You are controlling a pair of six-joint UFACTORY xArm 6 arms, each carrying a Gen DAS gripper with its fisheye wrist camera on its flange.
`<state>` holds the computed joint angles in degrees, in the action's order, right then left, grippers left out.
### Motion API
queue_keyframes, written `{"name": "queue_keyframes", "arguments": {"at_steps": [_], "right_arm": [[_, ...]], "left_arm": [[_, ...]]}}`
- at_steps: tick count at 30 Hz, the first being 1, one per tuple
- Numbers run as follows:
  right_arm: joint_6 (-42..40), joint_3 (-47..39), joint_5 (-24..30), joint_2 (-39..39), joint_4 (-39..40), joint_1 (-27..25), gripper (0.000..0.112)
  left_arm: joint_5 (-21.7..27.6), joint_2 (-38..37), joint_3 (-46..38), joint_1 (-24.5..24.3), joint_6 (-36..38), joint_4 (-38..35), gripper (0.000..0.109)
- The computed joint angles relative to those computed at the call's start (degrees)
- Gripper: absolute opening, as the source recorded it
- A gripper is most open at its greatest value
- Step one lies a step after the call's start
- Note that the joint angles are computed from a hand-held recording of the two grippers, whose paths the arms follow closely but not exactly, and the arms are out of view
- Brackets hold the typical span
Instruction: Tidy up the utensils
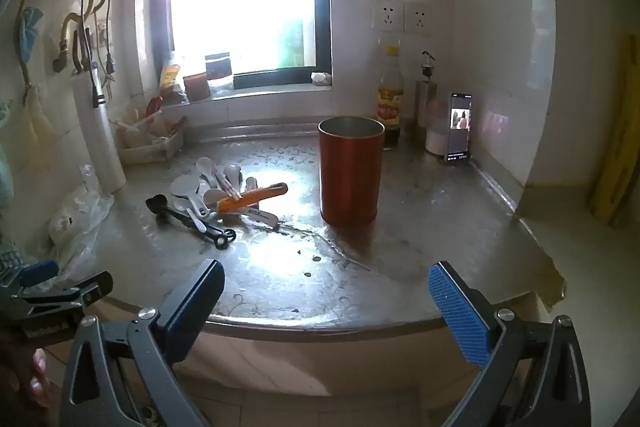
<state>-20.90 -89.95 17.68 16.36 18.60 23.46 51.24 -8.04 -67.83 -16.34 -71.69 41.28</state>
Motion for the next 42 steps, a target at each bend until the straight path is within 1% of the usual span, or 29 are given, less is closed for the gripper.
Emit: {"name": "queue_keyframes", "arguments": {"at_steps": [1,2,8,9,10,11,15,16,18,24,42], "right_arm": [[-1.3,0.5,-1.5,-0.2,2.3,0.2,0.103],[-1.4,0.4,-0.6,-0.2,2.1,0.2,0.103],[-0.7,0.4,-0.2,-0.6,1.4,0.0,0.103],[-0.6,0.4,-0.1,-0.8,1.6,-0.1,0.103],[-0.7,0.4,0.1,-0.9,1.9,-0.2,0.103],[-0.8,0.3,0.2,-1.0,1.9,-0.3,0.103],[-1.8,-0.3,1.0,-0.9,2.9,-0.8,0.103],[-0.8,1.2,-0.2,-1.4,1.7,-0.4,0.103],[-0.6,1.2,-0.1,-1.4,1.6,-0.6,0.103],[-0.8,2.1,-0.2,-2.3,2.2,-1.2,0.103],[-5.4,5.3,-0.4,-5.0,6.5,-2.0,0.103]], "left_arm": [[-0.3,-0.1,0.1,0.1,-0.2,0.1,0.103],[-0.6,-0.3,0.3,0.2,-0.5,0.2,0.103],[0.7,1.0,-1.0,-0.3,-0.8,2.0,0.103],[1.7,1.3,-1.4,-1.5,-0.9,2.8,0.103],[0.2,0.0,0.0,-1.0,-0.7,2.1,0.103],[0.0,0.0,0.0,-1.0,-0.7,2.0,0.103],[0.6,0.1,-0.3,-1.7,-1.7,2.6,0.103],[0.7,0.2,-0.5,-1.8,-1.8,2.7,0.103],[-0.1,-0.2,-0.1,-1.5,-1.6,2.6,0.103],[-0.4,-0.8,0.3,-2.1,-1.9,3.4,0.103],[2.3,-1.4,-0.3,-4.9,-4.9,5.3,0.103]]}}
